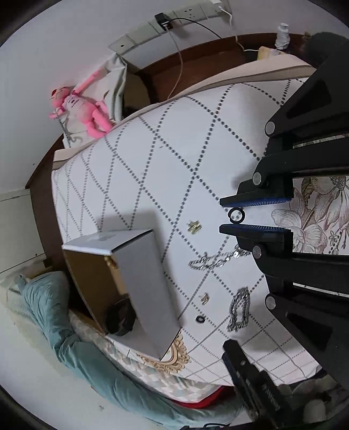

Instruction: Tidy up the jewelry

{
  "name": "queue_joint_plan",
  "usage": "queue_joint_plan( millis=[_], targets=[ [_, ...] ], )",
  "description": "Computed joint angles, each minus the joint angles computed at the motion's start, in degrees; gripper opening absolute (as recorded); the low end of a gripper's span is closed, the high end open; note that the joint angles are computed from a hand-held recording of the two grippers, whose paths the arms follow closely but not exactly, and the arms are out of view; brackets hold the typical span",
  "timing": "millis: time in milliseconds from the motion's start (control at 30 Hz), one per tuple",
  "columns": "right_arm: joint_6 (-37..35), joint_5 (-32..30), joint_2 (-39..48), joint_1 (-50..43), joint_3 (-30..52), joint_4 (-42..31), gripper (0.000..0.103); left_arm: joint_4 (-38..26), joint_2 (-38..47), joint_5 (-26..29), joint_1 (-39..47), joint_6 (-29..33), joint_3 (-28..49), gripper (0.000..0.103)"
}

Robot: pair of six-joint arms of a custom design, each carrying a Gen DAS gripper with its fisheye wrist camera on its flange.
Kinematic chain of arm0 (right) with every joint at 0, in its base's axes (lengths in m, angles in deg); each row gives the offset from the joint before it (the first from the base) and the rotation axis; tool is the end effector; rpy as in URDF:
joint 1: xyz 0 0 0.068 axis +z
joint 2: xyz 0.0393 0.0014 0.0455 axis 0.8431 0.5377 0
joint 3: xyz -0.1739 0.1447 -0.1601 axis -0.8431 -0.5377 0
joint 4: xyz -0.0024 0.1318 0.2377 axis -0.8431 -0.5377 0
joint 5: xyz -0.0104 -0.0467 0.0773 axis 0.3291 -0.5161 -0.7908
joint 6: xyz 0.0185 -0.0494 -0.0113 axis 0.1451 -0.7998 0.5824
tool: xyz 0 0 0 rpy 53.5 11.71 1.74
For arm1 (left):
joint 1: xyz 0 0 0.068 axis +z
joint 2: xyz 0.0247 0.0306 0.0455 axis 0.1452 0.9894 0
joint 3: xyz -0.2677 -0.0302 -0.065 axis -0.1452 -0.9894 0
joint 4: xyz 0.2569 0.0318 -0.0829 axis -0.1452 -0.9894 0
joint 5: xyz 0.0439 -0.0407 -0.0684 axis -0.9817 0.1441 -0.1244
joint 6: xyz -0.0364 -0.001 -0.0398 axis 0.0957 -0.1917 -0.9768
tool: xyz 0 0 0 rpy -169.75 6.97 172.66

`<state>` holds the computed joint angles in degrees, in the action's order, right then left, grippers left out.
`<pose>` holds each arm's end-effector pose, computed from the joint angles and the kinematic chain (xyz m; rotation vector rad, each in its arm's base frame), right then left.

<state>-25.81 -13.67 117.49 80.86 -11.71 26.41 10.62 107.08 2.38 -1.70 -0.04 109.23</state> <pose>0.2569 0.1083 0.2161 0.3287 2.6999 0.2121 0.3175 -0.0641 0.2058 0.2728 2.7832 -0.3524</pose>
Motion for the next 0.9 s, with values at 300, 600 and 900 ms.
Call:
queue_joint_plan(
  millis=[300, 600, 900],
  targets=[
    [1.17, 1.27, 0.81, 0.34, -2.19, 1.22, 0.013, 5.32, -0.88, -10.70, -7.52, -2.45, -3.51, 0.036],
    [1.39, 0.97, 1.40, 0.78, -2.43, 1.03, 0.013, 5.52, -2.34, -8.43, -6.15, -2.00, -3.64, 0.009],
    [0.62, -1.23, -2.57, 0.17, -0.85, -1.11, 0.013, 0.15, -10.74, -1.86, -3.17, -1.60, -1.72, 0.008]
  ],
)
